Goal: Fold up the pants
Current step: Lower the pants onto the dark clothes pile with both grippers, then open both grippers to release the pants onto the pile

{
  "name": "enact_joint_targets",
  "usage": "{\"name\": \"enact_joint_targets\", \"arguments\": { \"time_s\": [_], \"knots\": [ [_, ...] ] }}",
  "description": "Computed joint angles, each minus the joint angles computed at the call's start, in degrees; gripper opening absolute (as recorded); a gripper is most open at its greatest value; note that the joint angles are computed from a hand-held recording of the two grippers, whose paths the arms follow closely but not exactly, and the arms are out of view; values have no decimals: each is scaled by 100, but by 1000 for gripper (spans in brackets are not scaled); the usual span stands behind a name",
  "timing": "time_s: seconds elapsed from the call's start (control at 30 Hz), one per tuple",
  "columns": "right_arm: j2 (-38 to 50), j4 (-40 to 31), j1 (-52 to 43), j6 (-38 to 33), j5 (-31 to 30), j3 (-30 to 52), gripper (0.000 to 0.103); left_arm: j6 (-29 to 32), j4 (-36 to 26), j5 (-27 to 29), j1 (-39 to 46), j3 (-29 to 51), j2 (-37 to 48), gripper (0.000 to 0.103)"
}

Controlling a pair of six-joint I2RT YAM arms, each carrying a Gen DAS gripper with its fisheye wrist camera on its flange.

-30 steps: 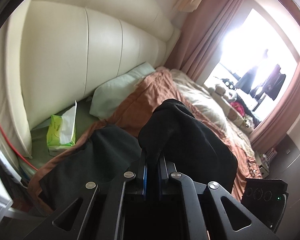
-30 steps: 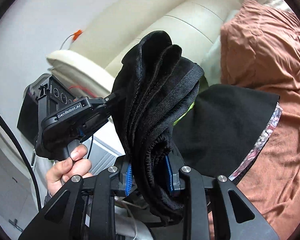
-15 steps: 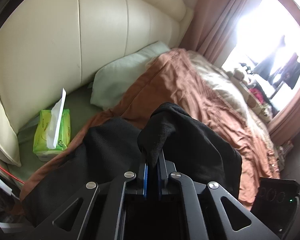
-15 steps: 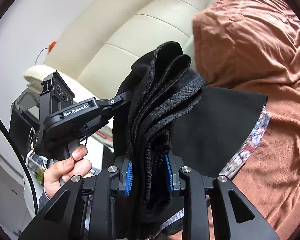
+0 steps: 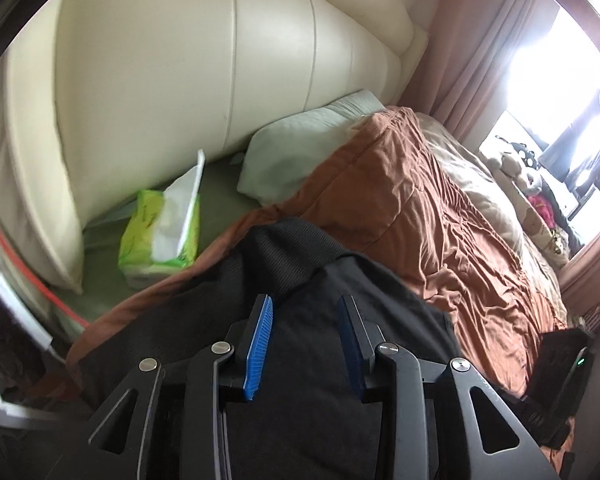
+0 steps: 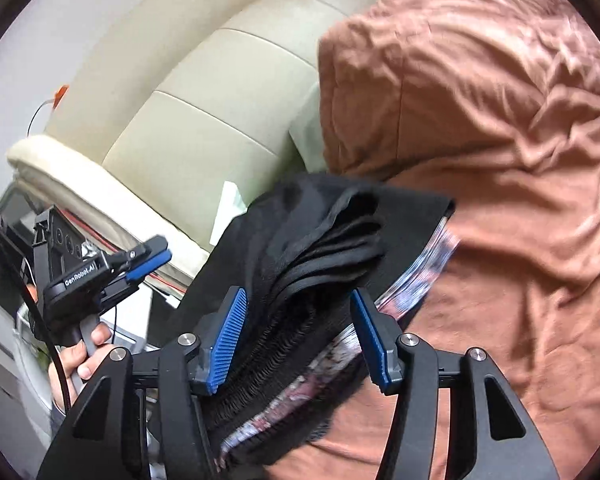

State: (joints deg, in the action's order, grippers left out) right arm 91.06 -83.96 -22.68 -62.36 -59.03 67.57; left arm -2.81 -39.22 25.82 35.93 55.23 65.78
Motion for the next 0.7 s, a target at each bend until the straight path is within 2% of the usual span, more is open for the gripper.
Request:
{"name": "enact_joint_targets", "arguments": {
  "time_s": [0.2, 0.33, 0.37, 0.5, 0.57, 0.63, 0.7],
  "knots": [
    [-463, -166, -25, -286, -188, 347, 52, 117, -161, 161, 84, -404, -578, 36],
    [-873, -365, 218, -498, -183, 314, 40, 139, -228, 364, 73, -698, -967, 36],
    [-1048, -282, 332, -529, -149, 218, 39, 135, -239, 393, 57, -775, -1048, 36],
    [-1677, 610, 977, 55, 126, -314, 34, -47, -128, 359, -122, -1052, -1203, 36],
    [-1703, 994, 1156, 304, 268, -498, 33, -87, -85, 372, -131, -1187, -1255, 36],
    [-1704, 1415, 1231, 502, 460, -720, 26, -143, -39, 360, -150, -1322, -1243, 36],
    [-1633, 1692, 1202, 512, 599, -901, 26, -166, -41, 320, -208, -1383, -1218, 36]
  ]
}}
